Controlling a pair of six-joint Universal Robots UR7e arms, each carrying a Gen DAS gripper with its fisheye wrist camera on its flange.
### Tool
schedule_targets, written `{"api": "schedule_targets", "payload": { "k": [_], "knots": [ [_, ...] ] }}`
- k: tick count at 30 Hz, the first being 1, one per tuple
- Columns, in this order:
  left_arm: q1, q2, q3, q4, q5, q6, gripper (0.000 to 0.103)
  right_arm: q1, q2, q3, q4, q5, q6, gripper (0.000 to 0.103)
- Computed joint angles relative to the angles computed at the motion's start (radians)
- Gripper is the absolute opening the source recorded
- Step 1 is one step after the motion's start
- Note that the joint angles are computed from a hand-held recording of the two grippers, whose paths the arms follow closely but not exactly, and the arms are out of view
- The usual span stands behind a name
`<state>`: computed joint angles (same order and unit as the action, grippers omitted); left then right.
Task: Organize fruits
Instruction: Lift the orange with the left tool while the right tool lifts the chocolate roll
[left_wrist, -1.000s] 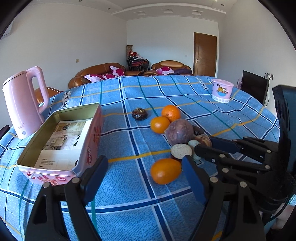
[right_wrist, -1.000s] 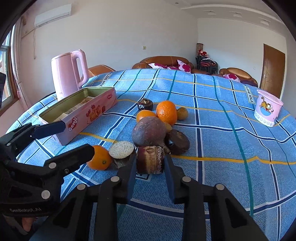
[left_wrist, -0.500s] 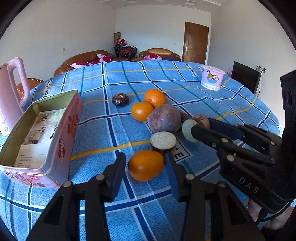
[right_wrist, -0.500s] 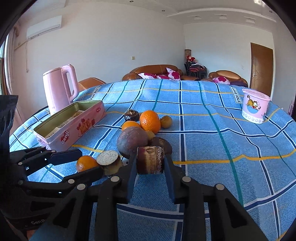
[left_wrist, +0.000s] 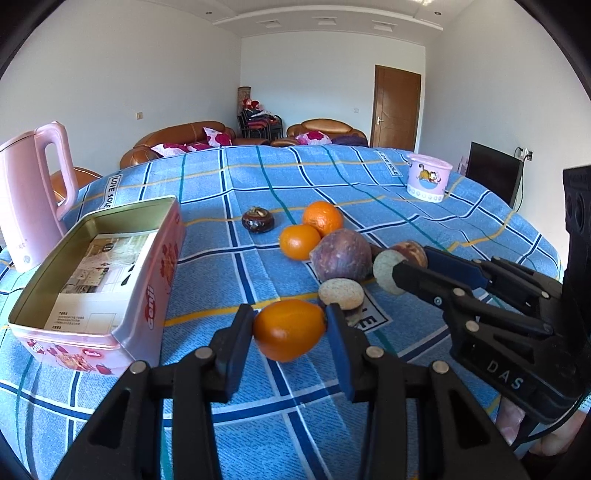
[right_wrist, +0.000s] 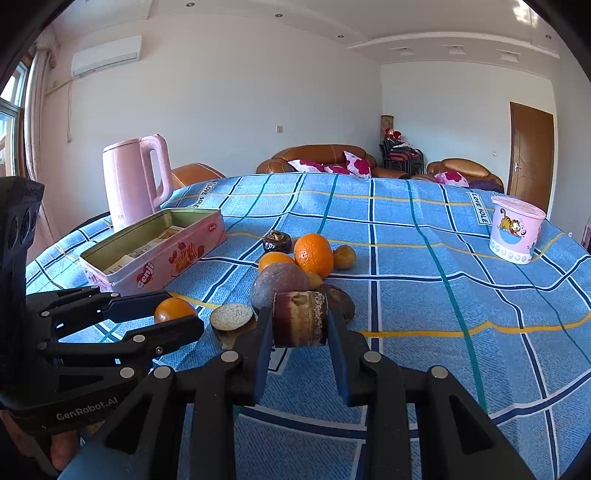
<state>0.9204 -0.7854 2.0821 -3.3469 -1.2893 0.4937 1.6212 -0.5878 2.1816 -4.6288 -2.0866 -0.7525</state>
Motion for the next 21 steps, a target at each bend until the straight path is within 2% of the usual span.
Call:
{"api": "schedule_targets", "payload": {
  "k": [21],
  "knots": [
    [-0.002,0.0,0.032,-0.167,-0.014,0.031,0.042,-0.025,0.039,0.025,-0.125,0.131,-0.072,0.031]
  ]
}}
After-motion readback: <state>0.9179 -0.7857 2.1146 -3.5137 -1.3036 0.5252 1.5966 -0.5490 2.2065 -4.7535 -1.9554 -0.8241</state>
